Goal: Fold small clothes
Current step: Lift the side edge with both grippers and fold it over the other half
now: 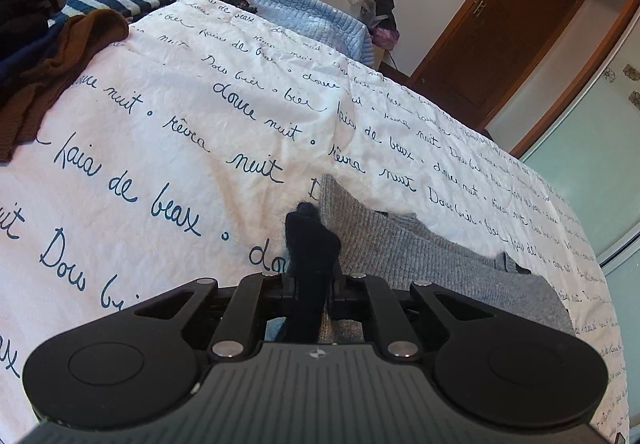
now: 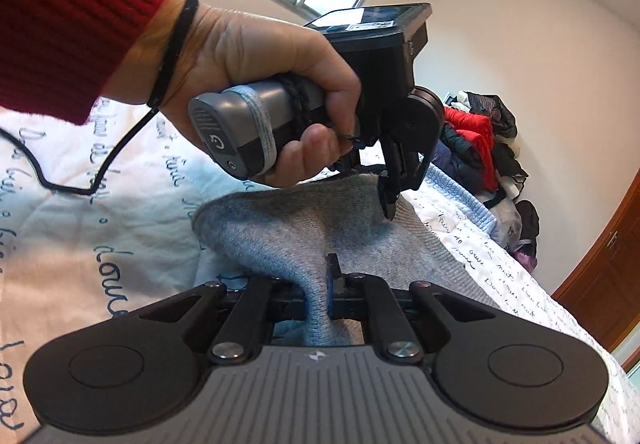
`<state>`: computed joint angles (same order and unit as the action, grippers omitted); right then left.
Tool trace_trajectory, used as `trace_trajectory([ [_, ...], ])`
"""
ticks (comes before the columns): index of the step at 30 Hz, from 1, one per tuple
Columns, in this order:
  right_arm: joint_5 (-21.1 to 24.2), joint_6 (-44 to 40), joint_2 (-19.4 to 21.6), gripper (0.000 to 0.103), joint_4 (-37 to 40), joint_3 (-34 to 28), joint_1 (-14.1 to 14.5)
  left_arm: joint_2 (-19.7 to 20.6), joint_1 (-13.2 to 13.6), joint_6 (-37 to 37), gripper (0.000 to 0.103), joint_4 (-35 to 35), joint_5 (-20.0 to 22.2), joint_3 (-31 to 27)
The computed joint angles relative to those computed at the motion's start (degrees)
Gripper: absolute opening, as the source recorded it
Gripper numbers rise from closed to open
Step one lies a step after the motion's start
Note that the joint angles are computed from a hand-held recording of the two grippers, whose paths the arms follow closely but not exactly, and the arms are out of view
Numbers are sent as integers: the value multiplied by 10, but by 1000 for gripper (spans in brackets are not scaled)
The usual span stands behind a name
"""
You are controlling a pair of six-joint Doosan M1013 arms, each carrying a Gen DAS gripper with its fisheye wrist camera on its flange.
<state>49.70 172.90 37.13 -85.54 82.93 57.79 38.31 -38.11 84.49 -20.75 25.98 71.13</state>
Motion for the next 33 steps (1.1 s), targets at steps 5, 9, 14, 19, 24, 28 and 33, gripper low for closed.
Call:
trace_trajectory([
  [5, -20, 84, -23, 6, -31, 31, -2, -7, -10, -35, 12, 54, 0, -3],
  [9, -41, 163, -42, 6, -51, 54, -7, -14, -15, -42, 12, 67, -3, -2],
  [14, -55, 242, -60, 6, -78, 77, -12, -23, -23, -55, 12, 87, -8, -2],
  [19, -70, 346, -83, 6, -113, 108, -16, -27, -34, -80, 12, 115, -9, -9],
  [24, -81, 433, -100, 6, -145, 134, -22, -31, -45, -119, 12, 146, -6, -16],
  [28, -88, 538, -118, 6, -183, 165, -28, -28, -53, -136, 12, 149, 4, -28],
  [33, -80, 609, -132, 6, -210, 190, -30, -27, -68, -165, 11, 191, 8, -37],
])
